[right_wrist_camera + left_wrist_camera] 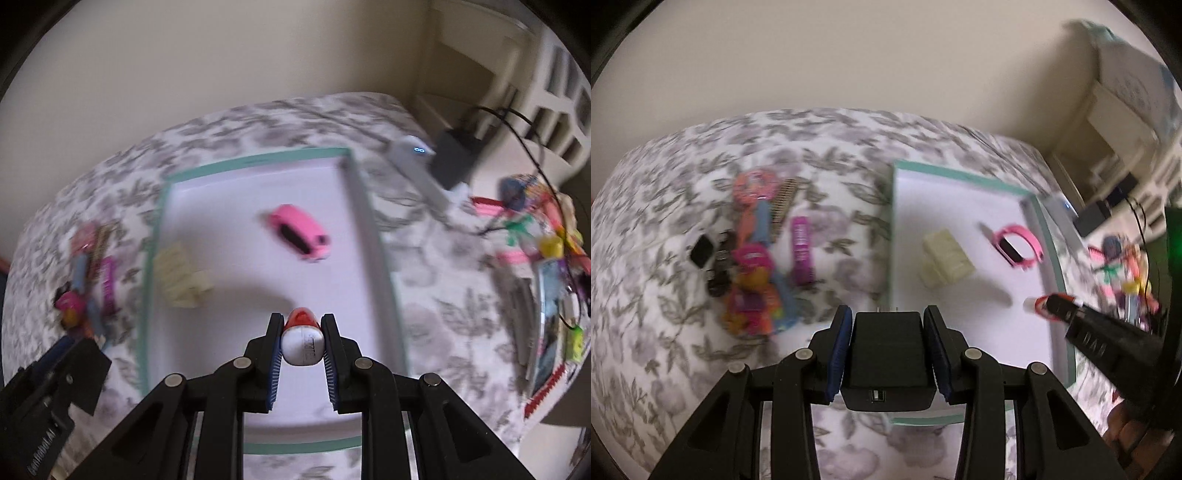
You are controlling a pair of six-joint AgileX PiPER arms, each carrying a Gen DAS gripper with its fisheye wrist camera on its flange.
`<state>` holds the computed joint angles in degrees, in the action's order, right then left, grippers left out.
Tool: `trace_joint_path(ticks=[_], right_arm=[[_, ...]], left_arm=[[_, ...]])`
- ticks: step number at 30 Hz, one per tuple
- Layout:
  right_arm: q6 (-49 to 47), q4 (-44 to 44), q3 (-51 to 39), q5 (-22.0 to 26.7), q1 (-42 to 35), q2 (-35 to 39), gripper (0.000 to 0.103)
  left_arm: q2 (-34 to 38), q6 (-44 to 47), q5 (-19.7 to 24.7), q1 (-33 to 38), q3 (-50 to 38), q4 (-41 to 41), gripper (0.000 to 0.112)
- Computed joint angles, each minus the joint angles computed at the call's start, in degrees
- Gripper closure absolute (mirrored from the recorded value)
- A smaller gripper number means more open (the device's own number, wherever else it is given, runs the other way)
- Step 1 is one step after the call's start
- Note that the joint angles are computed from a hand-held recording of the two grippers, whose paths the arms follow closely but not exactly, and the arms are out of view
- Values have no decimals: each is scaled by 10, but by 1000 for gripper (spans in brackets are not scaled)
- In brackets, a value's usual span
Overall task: Organize rigid objects
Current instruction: 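Carry the charger into the tray and open the left tool while the right tool releases the bottle there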
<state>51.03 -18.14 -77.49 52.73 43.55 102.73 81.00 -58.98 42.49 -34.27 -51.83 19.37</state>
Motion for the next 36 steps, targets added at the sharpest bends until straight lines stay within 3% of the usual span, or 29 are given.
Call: trace_joint_path(ticks=[7,20,34,36], right_arm=[[12,-8,33,-9,-18,-17,81],[-47,47,28,-27,-17,42,81],[-52,49,15,-12,-11,51,80],[-47,40,11,-7,-9,46,78]], left_arm=[[58,4,-7,-44,-28,12,71],[157,32,-6,-61,-51,12,70],[164,26,1,-72,-60,35,70],[161,25,0,-71,-59,38,65]])
